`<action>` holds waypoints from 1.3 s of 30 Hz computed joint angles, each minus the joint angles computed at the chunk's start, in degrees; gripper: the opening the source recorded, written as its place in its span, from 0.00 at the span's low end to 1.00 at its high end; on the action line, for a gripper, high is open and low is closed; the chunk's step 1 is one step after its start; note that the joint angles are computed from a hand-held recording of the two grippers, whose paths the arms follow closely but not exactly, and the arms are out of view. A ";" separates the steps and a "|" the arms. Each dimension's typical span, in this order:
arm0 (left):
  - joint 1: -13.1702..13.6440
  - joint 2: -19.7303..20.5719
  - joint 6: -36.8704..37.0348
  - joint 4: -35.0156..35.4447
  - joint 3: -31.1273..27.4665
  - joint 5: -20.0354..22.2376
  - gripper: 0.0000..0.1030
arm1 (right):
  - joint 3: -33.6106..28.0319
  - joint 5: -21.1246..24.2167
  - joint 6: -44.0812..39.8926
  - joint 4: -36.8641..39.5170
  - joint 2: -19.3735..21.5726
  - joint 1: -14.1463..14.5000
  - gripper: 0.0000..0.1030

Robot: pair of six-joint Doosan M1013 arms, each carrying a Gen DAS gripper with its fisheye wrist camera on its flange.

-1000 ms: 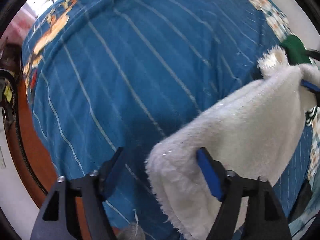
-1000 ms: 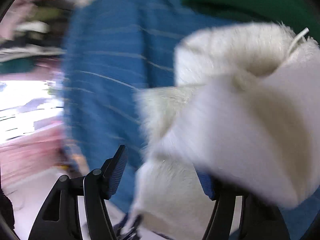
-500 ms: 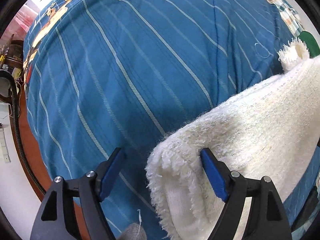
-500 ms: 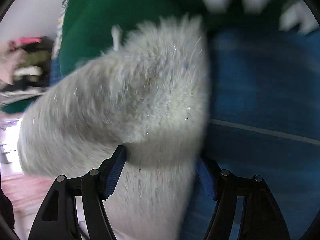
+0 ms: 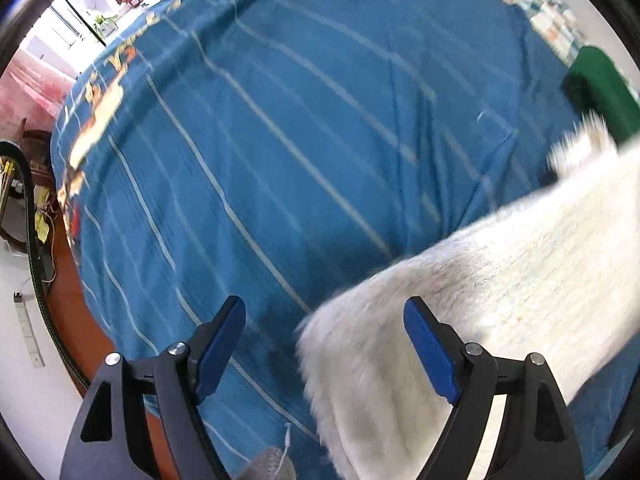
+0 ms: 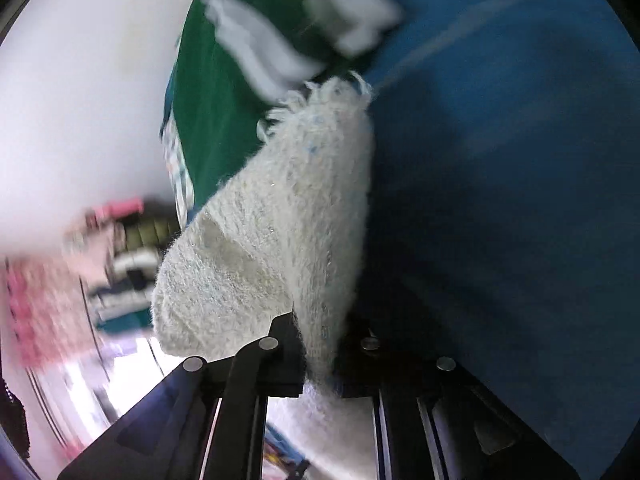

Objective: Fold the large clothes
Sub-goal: 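Grasp the cardigan hem edge with the left tool while the right tool holds the hem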

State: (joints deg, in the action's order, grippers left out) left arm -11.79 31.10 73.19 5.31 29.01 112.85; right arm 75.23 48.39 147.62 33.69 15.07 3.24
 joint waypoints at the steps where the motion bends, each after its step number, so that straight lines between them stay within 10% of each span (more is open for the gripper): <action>1: -0.01 0.33 -0.01 0.37 -1.36 0.26 0.80 | 2.33 0.16 3.65 -2.46 -2.65 0.09 0.09; 7: 0.47 -0.35 0.97 1.80 -3.08 1.76 0.81 | 14.60 10.48 24.59 -15.76 -18.98 2.70 0.09; 12: -1.56 0.39 3.61 2.36 -5.43 4.98 0.81 | 15.88 27.95 23.67 -11.98 -20.70 2.33 0.16; 17: -4.37 1.81 6.97 1.94 -8.41 5.34 0.81 | 7.31 46.10 13.03 -26.24 -18.52 4.24 0.19; 22: -5.95 3.75 8.05 1.92 -11.86 4.91 0.81 | 2.02 35.03 -5.75 -12.59 -12.82 2.33 0.19; 33: -5.59 2.96 5.76 1.26 -9.11 3.27 0.81 | -7.31 36.12 -15.42 -14.83 2.60 0.81 0.20; 39: -4.27 1.92 -1.00 -3.71 -6.16 0.97 0.81 | -10.29 34.05 -15.65 -16.98 -0.37 -0.64 0.71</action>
State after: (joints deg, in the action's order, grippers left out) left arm -16.06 33.01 72.19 1.59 22.85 113.81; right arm 64.95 82.44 131.97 16.71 14.71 2.60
